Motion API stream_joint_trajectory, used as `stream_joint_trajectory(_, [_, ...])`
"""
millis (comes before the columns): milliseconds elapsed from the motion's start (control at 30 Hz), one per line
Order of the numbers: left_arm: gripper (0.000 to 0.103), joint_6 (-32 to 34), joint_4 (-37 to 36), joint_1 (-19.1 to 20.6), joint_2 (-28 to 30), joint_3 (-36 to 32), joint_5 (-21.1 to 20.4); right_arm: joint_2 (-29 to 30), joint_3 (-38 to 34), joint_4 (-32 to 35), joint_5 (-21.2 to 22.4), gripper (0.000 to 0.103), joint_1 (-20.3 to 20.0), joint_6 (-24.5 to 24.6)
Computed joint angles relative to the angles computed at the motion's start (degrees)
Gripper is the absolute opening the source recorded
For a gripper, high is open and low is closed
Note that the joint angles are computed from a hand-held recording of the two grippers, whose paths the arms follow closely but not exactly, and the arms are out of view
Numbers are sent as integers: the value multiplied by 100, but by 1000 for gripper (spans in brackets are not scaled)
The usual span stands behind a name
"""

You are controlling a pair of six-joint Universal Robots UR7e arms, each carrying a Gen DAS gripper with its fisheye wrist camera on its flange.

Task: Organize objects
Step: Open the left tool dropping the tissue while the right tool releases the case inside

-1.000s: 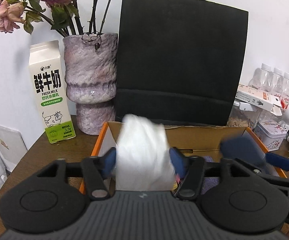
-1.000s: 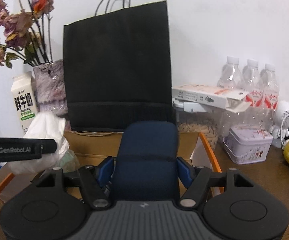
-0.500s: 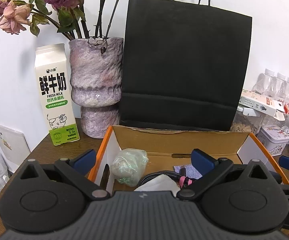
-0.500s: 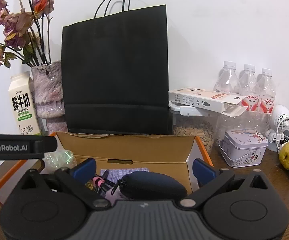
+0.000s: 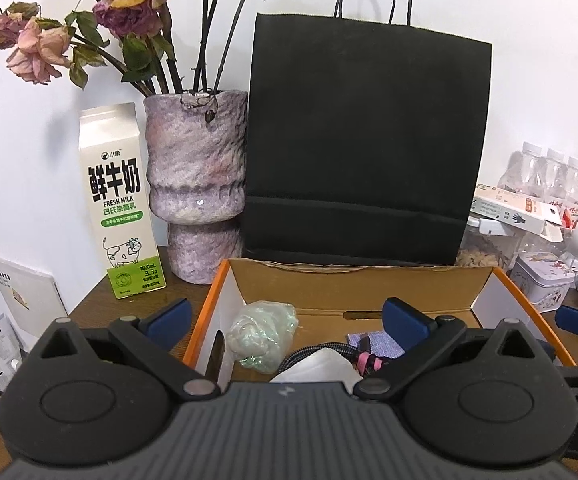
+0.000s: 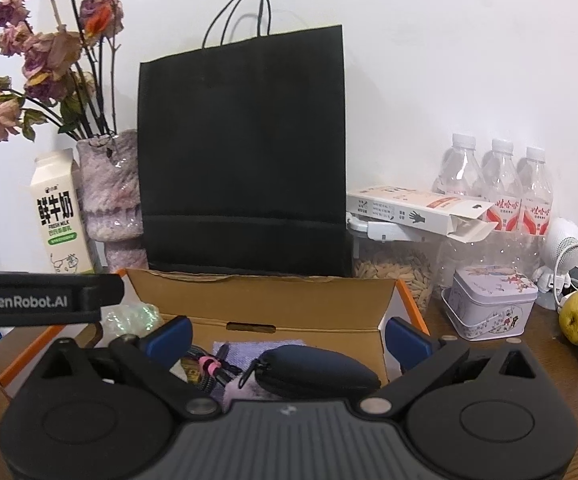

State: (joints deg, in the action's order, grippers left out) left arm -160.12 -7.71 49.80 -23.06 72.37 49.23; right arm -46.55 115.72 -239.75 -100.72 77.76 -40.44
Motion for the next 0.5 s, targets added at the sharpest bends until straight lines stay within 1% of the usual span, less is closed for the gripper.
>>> stream_joint_trajectory(167, [103, 44, -243, -66, -189, 341, -21, -14, 143, -140, 109, 103, 18, -51])
stream_joint_trajectory(500, [103, -37, -699, -280, -662, 1203, -56, -45, 661, -706, 259, 103, 49, -201])
